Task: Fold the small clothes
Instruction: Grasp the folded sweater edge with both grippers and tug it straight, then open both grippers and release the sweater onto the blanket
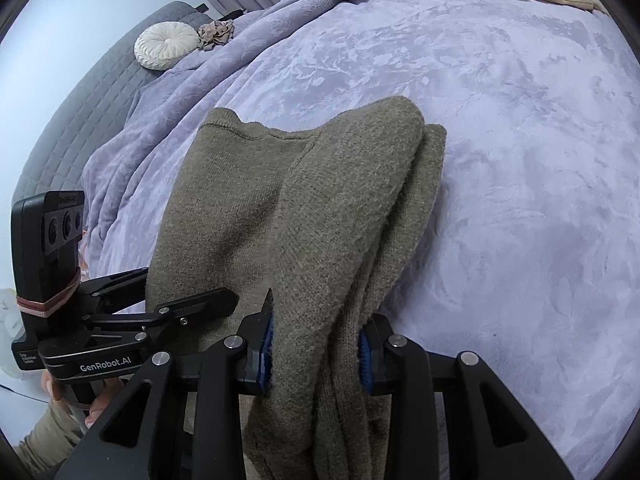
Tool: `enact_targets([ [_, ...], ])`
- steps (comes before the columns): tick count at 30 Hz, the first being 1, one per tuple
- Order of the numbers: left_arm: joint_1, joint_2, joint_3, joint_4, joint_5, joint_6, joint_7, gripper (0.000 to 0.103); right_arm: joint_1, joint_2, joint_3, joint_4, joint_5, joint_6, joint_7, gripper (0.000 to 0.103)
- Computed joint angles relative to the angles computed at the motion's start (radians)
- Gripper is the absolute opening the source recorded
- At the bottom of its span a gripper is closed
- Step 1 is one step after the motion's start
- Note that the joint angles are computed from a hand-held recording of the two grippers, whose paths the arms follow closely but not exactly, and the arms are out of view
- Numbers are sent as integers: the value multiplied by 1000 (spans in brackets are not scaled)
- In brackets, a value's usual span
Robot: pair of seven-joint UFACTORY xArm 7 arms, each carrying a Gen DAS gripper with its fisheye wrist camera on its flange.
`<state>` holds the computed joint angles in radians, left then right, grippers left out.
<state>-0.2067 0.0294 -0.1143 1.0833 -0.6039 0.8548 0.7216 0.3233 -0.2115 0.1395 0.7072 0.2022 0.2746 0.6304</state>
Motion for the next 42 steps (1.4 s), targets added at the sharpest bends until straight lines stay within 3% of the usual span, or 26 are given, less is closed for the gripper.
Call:
enact_targets([
  [3, -1, -9, 2, -20, 43, -44, -34, 78, 20, 4, -27, -21, 59, -24, -39, 46],
  [5, 9, -14, 11, -3, 40, -13, -42, 78, 17, -6, -31, -37, 82, -29, -37, 53],
  [7, 22, -32, 23, 9, 4, -2, -32, 78, -20, -44, -5, -60, 36, -26, 27, 53],
  [9, 30, -33, 31, 36, -32, 2, -12, 78, -94, -94, 57, -67, -87, -6, 128, 55],
  [11, 21, 2, 19, 82, 23, -41, -59, 78, -151, -115, 105, -39, -219, 14, 179, 55],
  [13, 2, 66, 4, 140, 122, -78, -152, 78, -113, -83, 64, 8, -226, -1, 116, 55],
  [15, -11, 149, -8, 220, 192, -62, -220, 78, -35, -31, -15, 44, -139, -47, -9, 55],
  [17, -33, 207, -7, 260, 295, -77, -295, 78, 52, 38, -102, 92, 17, -49, -180, 55],
  [20, -31, 267, -20, 295, 347, -73, -329, 78, 25, 133, -119, 140, 145, 9, -282, 55],
  [22, -18, 298, -31, 315, 335, -63, -327, 81, -3, 153, -111, 124, 229, -19, -341, 54],
  [23, -16, 304, -33, 317, 338, -69, -331, 83, -23, 156, -93, 116, 325, -37, -415, 54],
  [25, -10, 312, -38, 322, 338, -69, -334, 84, 38, 156, -151, 110, 460, -56, -513, 54],
  [26, -8, 309, -39, 321, 341, -67, -335, 84, 35, 154, -147, 110, 465, -53, -521, 54],
  [27, -9, 299, -38, 314, 349, -71, -338, 84, -10, 146, -104, 108, 428, -45, -496, 54],
  [29, -11, 251, -36, 271, 365, -93, -339, 84, -98, 117, -15, 103, 245, -18, -346, 55],
  [32, -10, 167, -37, 193, 367, -127, -317, 84, -73, 32, 3, 67, 64, -19, -239, 55],
  [36, -4, 60, -32, 90, 320, -147, -261, 84, 6, -61, 30, 8, 10, -34, -240, 56],
  [42, -20, -29, -14, -41, 310, -211, -207, 84, -2, -77, 103, -47, -160, 34, -130, 56],
])
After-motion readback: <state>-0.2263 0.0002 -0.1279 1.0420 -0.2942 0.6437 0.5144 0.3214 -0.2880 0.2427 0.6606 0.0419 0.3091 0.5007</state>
